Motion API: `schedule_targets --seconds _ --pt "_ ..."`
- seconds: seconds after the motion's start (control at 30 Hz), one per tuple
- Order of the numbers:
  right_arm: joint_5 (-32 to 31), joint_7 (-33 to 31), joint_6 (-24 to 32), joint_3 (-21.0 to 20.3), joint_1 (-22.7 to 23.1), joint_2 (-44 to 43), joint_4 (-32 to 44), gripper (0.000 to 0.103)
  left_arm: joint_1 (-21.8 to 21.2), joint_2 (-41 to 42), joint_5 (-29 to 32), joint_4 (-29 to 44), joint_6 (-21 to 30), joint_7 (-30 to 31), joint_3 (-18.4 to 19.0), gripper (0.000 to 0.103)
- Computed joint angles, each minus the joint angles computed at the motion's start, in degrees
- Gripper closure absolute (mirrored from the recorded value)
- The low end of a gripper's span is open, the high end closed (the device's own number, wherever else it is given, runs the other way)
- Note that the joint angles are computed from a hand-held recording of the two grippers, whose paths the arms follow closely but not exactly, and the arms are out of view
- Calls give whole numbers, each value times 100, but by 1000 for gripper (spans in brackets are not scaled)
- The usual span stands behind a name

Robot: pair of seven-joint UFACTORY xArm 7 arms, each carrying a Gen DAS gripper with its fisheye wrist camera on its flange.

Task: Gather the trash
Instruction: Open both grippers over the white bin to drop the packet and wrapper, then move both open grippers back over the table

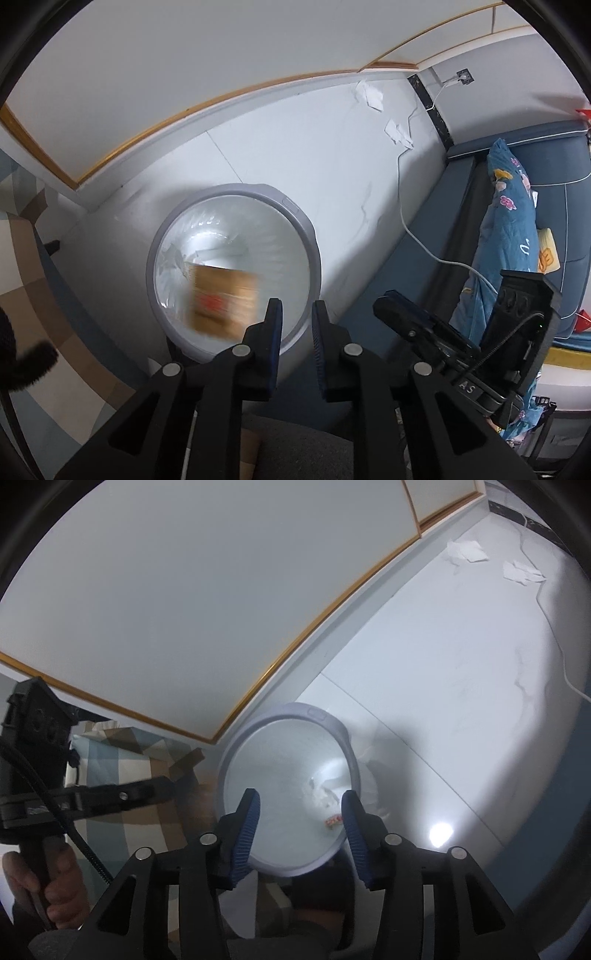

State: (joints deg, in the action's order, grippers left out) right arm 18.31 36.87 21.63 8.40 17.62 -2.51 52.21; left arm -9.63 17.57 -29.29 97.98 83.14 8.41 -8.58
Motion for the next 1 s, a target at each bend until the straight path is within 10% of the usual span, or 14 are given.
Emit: schedule_targets --seconds 0.4,1.0 --pt "207 -59 -97 6 54 -35 -137 55 -24 -216 173 -232 -151 -95 61 48" --pt "-816 664 105 107 -5 -510 92 33 -208 -1868 1510 -1505 -2070 -418 265 38"
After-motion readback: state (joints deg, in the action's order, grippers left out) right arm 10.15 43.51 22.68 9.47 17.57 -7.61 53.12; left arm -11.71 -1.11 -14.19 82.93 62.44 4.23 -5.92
